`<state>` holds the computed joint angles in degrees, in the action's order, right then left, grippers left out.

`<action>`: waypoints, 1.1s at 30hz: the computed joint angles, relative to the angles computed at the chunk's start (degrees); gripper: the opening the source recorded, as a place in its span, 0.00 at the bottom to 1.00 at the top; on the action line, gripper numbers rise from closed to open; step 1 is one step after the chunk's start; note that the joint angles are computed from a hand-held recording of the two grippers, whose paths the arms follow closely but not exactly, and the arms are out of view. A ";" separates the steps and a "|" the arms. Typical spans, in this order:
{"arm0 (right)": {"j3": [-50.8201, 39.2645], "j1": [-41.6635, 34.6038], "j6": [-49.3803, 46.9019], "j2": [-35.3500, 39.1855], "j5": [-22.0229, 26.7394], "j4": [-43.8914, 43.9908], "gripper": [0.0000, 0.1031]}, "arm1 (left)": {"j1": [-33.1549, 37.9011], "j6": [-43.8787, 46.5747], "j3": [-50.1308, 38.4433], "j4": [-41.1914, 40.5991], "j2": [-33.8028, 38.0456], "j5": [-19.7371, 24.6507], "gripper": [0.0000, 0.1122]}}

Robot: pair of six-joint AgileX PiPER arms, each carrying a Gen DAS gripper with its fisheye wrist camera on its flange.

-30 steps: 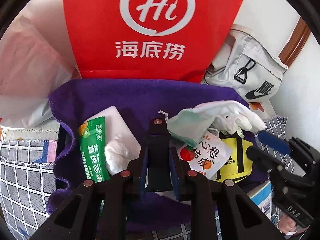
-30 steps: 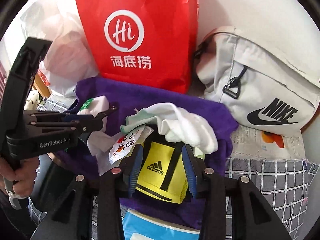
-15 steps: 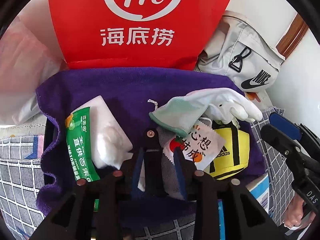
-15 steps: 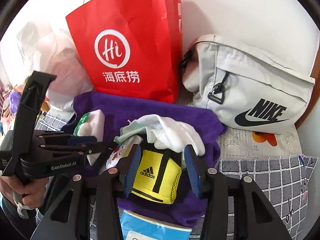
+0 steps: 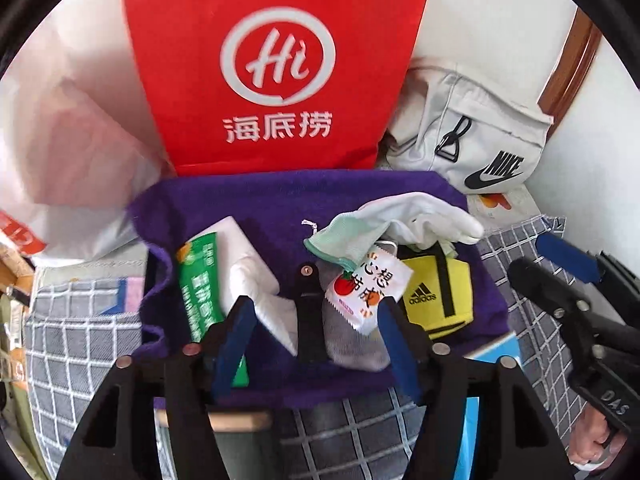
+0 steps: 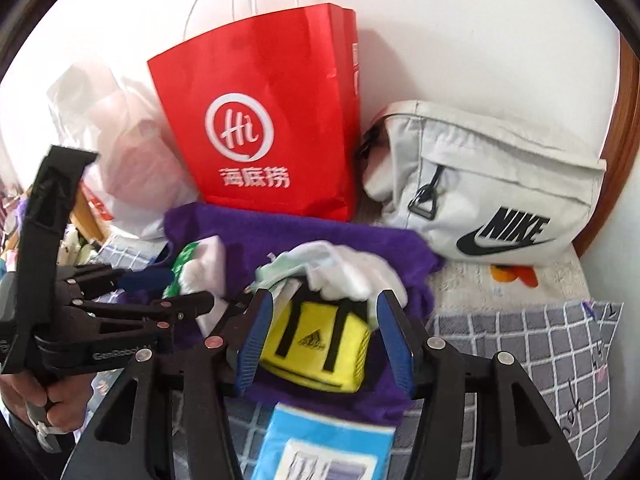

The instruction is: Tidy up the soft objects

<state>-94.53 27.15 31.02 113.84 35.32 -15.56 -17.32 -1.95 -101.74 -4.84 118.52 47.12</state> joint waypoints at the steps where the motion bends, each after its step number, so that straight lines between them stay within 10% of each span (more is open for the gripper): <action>1: 0.78 0.90 2.57 -0.93 0.95 -2.41 0.53 | 0.00 -0.26 0.95 -0.19 -1.03 0.01 0.55; 9: 12.29 5.58 13.30 -11.71 0.88 -7.39 0.61 | -0.91 -4.50 16.92 1.01 -15.17 -3.86 0.60; 17: 24.20 16.86 34.03 -23.99 6.20 -25.39 0.93 | -5.48 -15.93 32.77 9.83 -31.93 -7.61 0.70; 33: 34.04 42.44 55.74 -36.42 28.17 -35.36 0.97 | -27.56 -47.90 48.39 35.12 -55.14 4.04 0.91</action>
<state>-60.49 69.59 86.76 77.42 63.49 -50.92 -44.89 -49.85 -53.35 30.28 63.38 51.15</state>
